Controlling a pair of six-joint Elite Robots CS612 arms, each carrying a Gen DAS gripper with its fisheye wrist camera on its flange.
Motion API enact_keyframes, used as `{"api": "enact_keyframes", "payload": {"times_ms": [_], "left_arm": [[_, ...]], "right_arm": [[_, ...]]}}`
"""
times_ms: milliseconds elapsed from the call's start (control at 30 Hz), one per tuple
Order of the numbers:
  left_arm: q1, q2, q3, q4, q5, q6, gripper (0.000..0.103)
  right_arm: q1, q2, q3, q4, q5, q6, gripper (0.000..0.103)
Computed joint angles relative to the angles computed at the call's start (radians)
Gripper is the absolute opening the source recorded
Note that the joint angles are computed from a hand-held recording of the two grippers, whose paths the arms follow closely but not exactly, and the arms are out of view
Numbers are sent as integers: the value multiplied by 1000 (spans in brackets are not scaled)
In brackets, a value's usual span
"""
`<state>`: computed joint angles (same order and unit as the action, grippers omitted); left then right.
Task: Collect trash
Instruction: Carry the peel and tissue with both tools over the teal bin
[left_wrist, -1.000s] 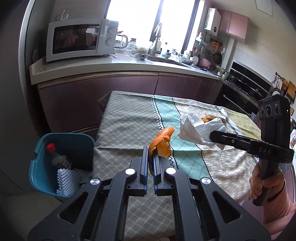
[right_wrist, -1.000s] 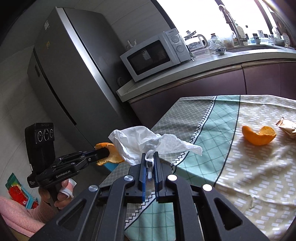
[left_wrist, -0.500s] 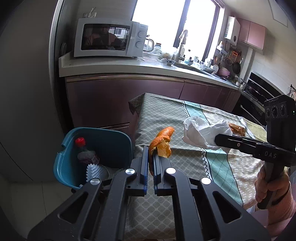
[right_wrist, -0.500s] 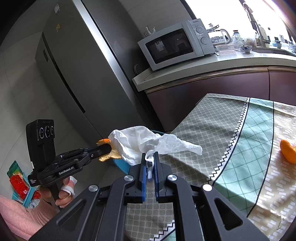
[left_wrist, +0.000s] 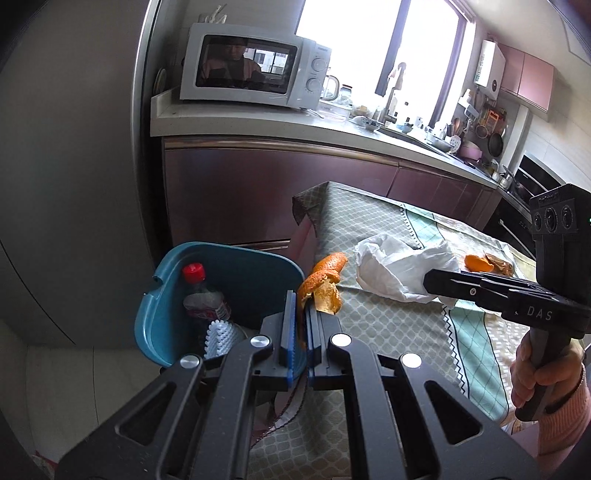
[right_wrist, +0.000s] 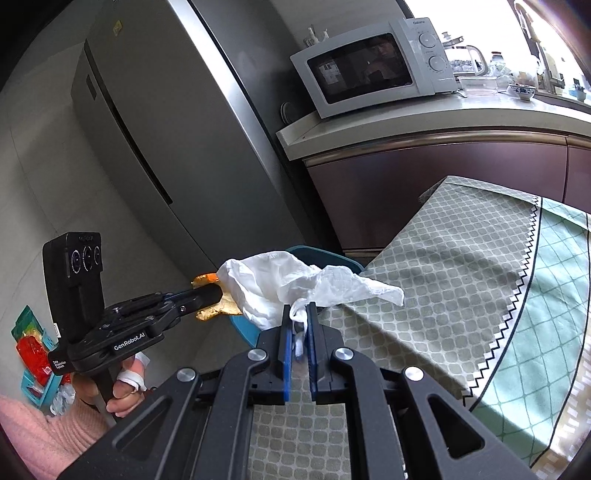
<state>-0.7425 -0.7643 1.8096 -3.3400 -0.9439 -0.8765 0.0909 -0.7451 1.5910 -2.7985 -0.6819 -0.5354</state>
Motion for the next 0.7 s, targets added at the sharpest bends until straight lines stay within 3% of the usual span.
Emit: {"api": "enact_keyframes", "payload": {"times_ms": [700], "left_arm": [[44,15,4,81,-17,-97,5]], "right_arm": [[78,43,-83,86,-92,-38,7]]}}
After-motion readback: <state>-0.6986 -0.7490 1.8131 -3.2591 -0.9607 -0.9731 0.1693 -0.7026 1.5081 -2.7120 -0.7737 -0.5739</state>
